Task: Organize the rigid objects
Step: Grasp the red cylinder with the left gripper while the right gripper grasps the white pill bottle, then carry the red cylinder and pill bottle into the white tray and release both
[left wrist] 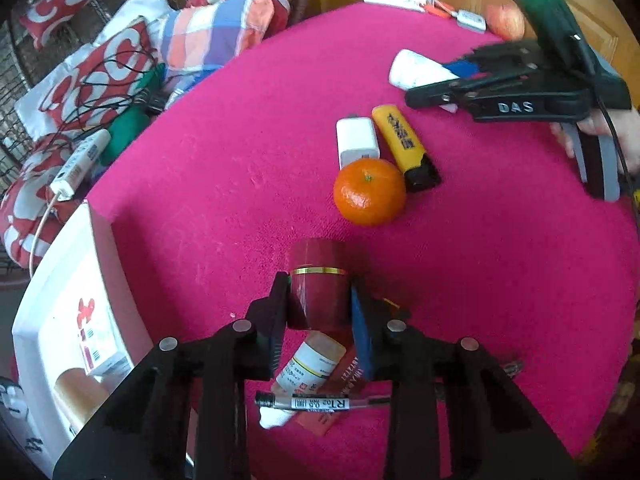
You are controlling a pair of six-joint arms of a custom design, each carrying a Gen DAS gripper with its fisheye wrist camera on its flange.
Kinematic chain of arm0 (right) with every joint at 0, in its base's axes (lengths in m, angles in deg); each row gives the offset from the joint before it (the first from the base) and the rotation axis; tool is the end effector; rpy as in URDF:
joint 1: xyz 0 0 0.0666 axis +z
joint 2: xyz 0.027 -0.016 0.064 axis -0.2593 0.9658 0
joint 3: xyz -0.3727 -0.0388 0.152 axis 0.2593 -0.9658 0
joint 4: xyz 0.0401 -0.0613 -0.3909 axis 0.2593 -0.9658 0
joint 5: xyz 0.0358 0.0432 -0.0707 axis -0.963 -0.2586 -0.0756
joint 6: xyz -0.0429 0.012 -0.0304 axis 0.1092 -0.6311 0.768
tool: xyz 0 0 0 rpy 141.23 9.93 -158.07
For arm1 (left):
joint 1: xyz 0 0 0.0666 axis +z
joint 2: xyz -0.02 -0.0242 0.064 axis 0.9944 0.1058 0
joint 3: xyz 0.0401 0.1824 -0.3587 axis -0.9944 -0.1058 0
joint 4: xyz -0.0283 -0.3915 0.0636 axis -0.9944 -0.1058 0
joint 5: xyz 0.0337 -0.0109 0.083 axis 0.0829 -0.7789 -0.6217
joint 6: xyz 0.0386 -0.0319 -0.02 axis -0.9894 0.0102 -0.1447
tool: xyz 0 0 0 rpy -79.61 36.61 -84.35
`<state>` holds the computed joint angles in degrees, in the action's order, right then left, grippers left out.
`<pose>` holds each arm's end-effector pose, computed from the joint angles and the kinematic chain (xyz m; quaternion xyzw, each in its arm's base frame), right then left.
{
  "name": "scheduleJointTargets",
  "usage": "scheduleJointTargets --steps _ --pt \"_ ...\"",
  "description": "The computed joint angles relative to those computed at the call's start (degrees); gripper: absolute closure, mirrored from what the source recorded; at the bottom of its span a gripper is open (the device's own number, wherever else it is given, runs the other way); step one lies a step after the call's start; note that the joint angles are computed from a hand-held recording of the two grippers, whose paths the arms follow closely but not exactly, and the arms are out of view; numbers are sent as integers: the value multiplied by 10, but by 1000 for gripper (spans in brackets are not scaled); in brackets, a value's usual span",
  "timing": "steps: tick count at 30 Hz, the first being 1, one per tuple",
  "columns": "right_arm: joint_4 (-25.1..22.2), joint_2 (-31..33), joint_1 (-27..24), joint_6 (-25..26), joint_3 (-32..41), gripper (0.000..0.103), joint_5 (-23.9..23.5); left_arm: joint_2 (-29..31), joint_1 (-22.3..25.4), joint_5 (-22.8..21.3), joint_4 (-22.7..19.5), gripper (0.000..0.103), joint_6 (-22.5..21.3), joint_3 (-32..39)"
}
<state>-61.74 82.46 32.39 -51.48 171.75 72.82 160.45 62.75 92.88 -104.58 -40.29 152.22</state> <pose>0.4003 0.4061 0.4471 0.0400 0.9239 -0.0079 0.3804 0.4746 -0.1933 0.4403 0.5035 0.8202 -0.0758 0.2609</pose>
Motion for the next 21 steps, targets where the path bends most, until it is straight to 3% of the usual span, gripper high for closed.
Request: scheduleJointTargets --steps 3,9,12,16,21 --pt "20 -22 24 -30 -13 67 47 -21 5 16 24 75 20 -12" --pt "69 -33 82 -51 -2 67 140 -85 21 92 108 75 129 -48" --pt "123 -39 105 -59 -8 67 184 -120 25 123 141 75 177 -71" --pt "157 -42 123 -46 0 67 209 -151 32 141 162 75 212 -83" --pt "160 -31 133 -14 26 67 222 -175 41 151 176 75 230 -93"
